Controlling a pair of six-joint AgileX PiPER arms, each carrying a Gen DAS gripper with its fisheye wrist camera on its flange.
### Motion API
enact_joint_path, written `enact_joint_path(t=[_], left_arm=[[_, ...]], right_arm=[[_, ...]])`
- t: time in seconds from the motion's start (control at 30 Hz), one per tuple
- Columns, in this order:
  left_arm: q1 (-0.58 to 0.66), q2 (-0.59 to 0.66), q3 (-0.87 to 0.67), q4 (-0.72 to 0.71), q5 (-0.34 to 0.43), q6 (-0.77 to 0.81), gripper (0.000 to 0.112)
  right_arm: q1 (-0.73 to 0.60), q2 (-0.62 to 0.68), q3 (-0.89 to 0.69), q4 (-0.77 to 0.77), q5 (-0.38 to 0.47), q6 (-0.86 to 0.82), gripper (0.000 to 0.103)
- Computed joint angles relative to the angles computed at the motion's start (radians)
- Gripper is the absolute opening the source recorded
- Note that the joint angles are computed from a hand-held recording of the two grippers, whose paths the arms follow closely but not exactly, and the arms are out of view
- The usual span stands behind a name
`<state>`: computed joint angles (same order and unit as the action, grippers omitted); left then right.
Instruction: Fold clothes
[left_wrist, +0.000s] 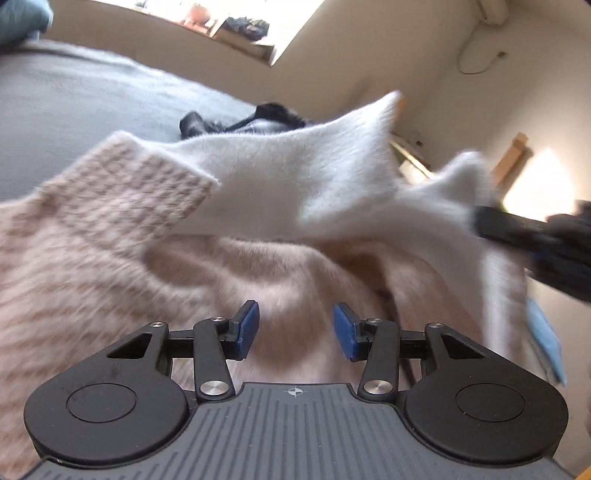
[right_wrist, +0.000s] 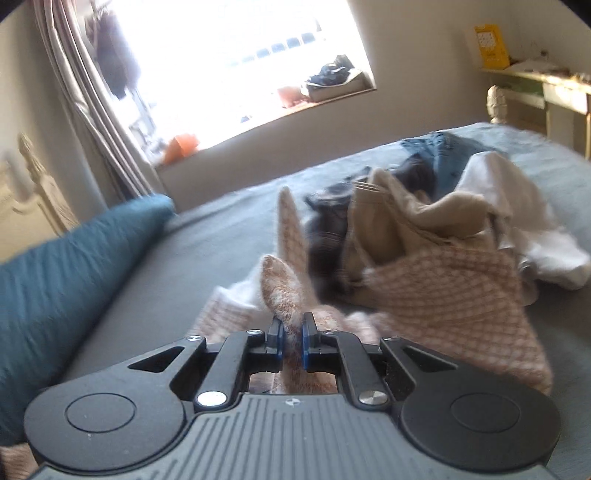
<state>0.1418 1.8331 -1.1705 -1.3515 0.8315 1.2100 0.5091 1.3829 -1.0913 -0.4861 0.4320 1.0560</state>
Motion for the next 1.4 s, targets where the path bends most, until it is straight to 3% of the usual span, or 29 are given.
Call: enact_joint_path(t=[0.17, 0.23, 0.37, 0.47, 0.6, 0.67, 0.8, 1.0, 1.27, 1.37, 1.4], left_arm=[[-0.114, 0.099, -0.094, 0.082, -0.126, -0.157, 0.045], [-0.127, 0.108, -0.084, 0.063, -0.151, -0.146, 0.045], [-0.028, 0.044, -0.024, 0.044, -0.040, -0.144, 0.050], [0.094, -0.014, 0.019, 0.055, 0.041, -0.175, 0.055], [0.289, -0.027, 0.033, 0.012, 0.219, -0.156, 0.070], [0.346, -0.015, 0.025, -0.023, 0.285, -0.114, 0.072], [0.376, 0.015, -0.003, -0.040, 0.327, -0.129, 0.079], [0.315, 0.063, -0.055, -0.003, 0.244, -0.165, 0.078], [0.221, 0.184, -0.226, -0.003, 0.137, -0.168, 0.077], [0.191, 0.228, -0.314, 0.031, 0.119, -0.181, 0.068], [0.182, 0.243, -0.343, 0.045, 0.115, -0.189, 0.055]], right_arm=[[-0.021, -0.044, 0.046, 0.156, -0.105, -0.110, 0.009], [-0.017, -0.044, 0.051, 0.181, -0.118, -0.140, 0.009], [-0.027, -0.029, 0.080, 0.343, -0.178, -0.291, 0.009], [0.002, 0.005, 0.081, 0.381, -0.201, -0.345, 0.009], [0.055, 0.095, 0.038, 0.409, -0.201, -0.403, 0.010], [0.084, 0.163, -0.003, 0.358, -0.195, -0.382, 0.010], [0.136, 0.302, -0.106, 0.179, -0.149, -0.240, 0.010], [0.181, 0.433, -0.203, 0.018, -0.094, -0.129, 0.010], [0.200, 0.488, -0.249, 0.016, -0.053, -0.170, 0.010], [0.204, 0.491, -0.251, 0.029, -0.048, -0.195, 0.010], [0.205, 0.493, -0.253, 0.028, -0.045, -0.196, 0.010]])
